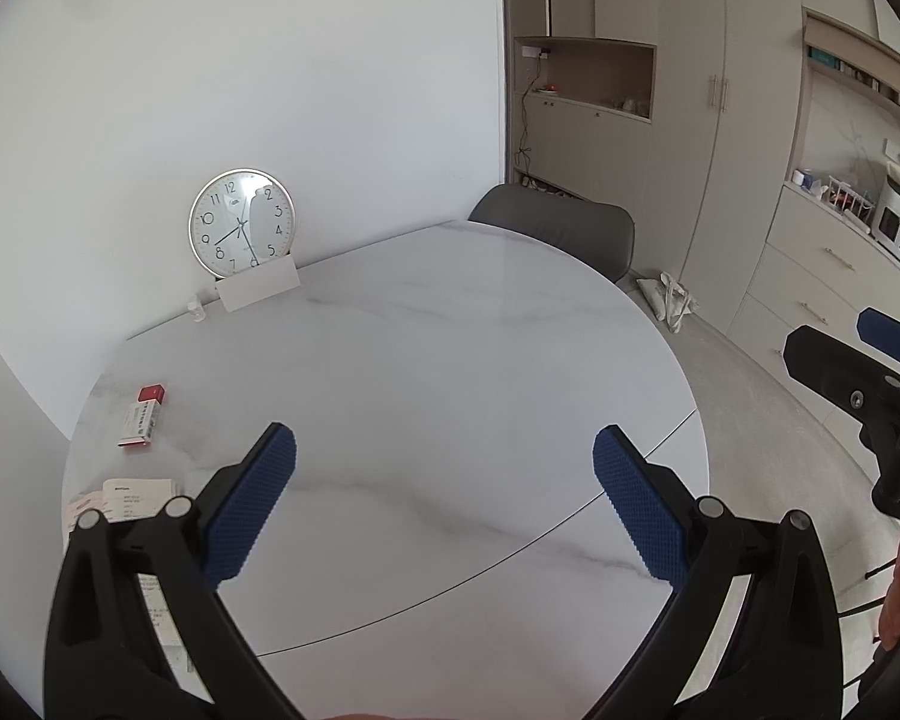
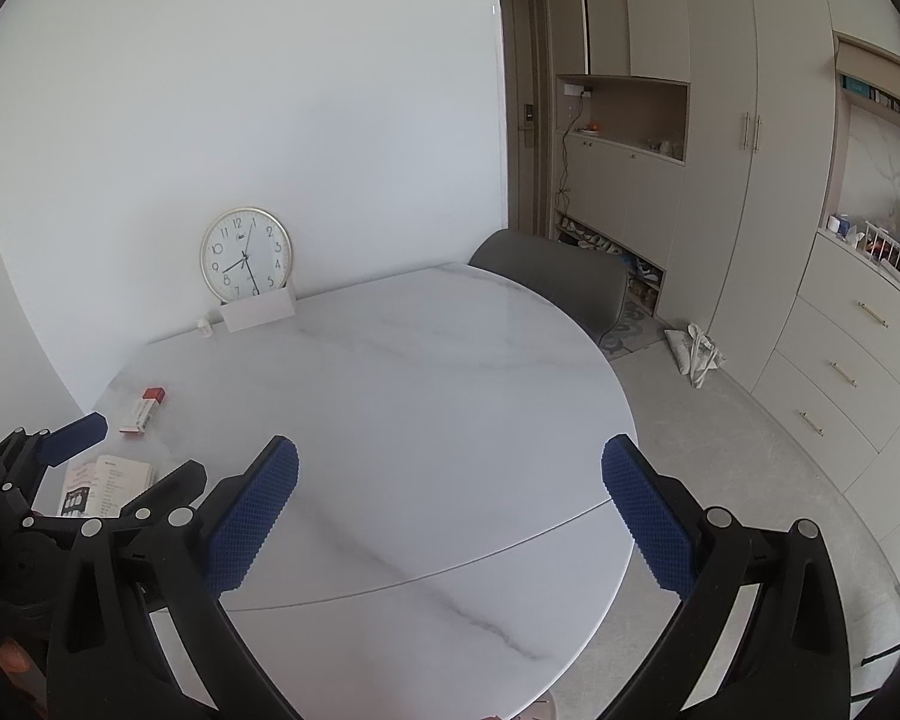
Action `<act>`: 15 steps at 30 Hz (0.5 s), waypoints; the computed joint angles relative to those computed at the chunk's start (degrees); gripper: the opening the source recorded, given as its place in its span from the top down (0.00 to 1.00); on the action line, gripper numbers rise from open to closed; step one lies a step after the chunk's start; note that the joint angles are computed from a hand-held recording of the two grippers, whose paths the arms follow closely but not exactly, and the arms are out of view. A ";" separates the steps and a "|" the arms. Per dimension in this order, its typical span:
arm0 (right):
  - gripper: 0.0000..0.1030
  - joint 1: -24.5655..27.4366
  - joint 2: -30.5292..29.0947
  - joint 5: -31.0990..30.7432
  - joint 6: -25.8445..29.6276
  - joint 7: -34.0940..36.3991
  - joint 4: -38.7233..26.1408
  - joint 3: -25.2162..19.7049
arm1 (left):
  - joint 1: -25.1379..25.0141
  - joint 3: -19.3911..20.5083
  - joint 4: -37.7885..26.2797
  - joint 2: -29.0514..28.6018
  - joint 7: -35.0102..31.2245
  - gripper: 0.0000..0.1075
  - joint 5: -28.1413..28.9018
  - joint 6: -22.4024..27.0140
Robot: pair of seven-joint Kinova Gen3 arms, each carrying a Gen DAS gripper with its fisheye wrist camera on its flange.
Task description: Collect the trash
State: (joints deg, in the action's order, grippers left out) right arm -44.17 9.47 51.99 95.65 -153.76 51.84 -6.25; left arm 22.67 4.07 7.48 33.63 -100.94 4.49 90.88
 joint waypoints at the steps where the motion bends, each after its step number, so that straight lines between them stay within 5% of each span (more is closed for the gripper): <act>1: 0.02 0.02 0.03 0.00 -0.04 0.05 -0.09 0.01 | 0.00 0.03 -0.33 0.15 0.06 0.11 0.03 0.22; 15: 0.02 0.05 -0.23 0.01 0.25 -0.63 0.17 -0.14 | 0.20 -0.22 -2.77 1.28 -0.20 0.11 0.37 1.98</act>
